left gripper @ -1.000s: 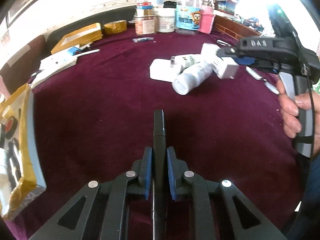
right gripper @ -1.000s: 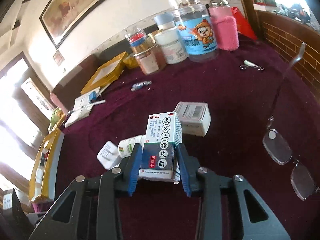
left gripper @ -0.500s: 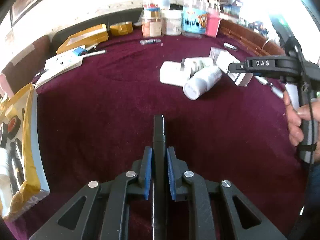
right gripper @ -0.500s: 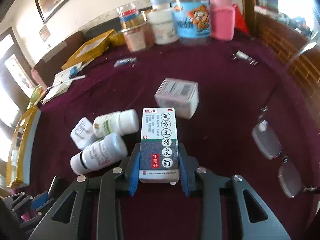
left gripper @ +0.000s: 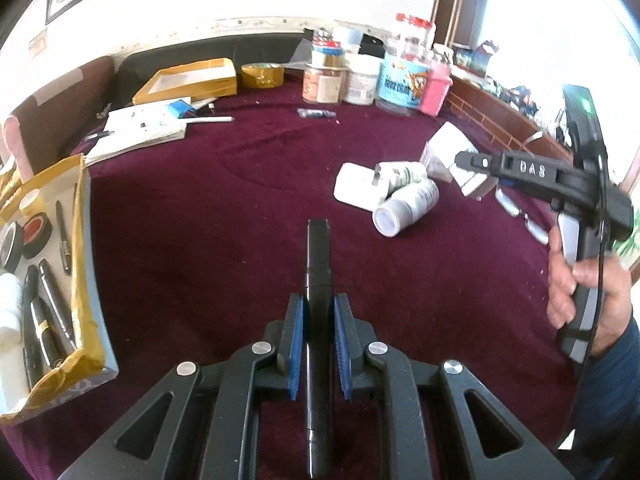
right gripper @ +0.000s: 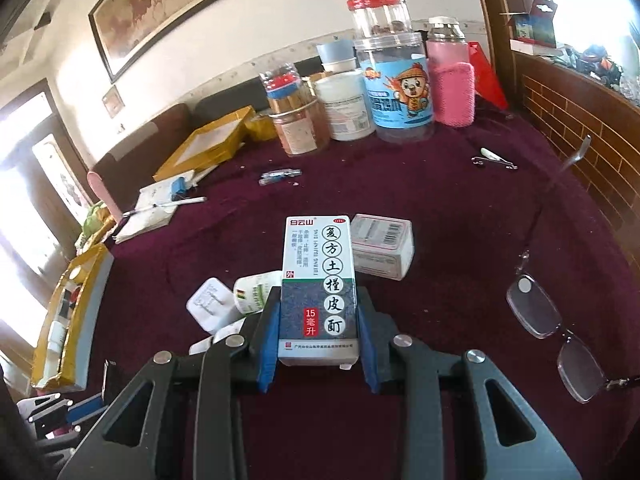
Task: Organize rigid objects
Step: 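Carry the black marker and medicine box over the yellow-taped tray, then lower marker and box into the tray and open both grippers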
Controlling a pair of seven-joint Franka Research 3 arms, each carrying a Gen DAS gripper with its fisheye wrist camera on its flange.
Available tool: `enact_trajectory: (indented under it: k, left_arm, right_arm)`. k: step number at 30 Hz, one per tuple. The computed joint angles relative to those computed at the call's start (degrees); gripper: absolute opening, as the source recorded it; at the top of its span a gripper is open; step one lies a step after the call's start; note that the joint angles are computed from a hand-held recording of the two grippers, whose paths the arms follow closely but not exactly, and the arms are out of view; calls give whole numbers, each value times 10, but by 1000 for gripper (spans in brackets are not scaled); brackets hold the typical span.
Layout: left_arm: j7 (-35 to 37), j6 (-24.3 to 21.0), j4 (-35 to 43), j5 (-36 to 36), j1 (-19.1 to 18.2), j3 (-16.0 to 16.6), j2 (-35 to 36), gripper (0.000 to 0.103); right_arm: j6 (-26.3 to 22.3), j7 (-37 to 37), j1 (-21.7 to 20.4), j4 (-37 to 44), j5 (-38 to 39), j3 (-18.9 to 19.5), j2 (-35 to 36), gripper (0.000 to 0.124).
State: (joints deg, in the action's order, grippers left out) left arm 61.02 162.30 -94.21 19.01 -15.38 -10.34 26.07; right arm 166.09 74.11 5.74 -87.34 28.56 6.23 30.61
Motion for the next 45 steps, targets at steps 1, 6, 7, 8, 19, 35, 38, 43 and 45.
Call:
enact_trajectory:
  k: [1,6,7,8,19,35,38,43,45]
  left_arm:
    - [-5,9,-7,-1,1,2,-6,14]
    - [-31,57,-53,0,13,12,-45,14]
    - [-37,67,-63,1,16,14,-53,14]
    - [-47,79,-74,3,17,19,-63,14]
    - [-168,183,-195,71,24,84,-171,14]
    - [-454,143,-280,326,65,161,-260,15]
    - [-434,145,-280,305,90,144,-251,15]
    - [-396,140,-269,260,131,107,-228,15]
    - [-379,136,-262,242,145,93,-217,15]
  right_arm:
    - [4,-13,-7,-3,8,12,-2,33]
    - [28,-127,-52,-25,85,90,-19,33]
    - [30,-157,-60,-28,106,107,-23,33]
    - [30,-187,-68,-33,128,122,-27,33]
    - [-37,-328,-22,-36,233,140,-59,33]
    - [-123,-272,131,102,129,79,21,33]
    - [-145,-236,145,141,99,75,49,33]
    - [-173,-183,171,206,43,64,96,33]
    - [-186,-159,181,236,19,56,116,33]
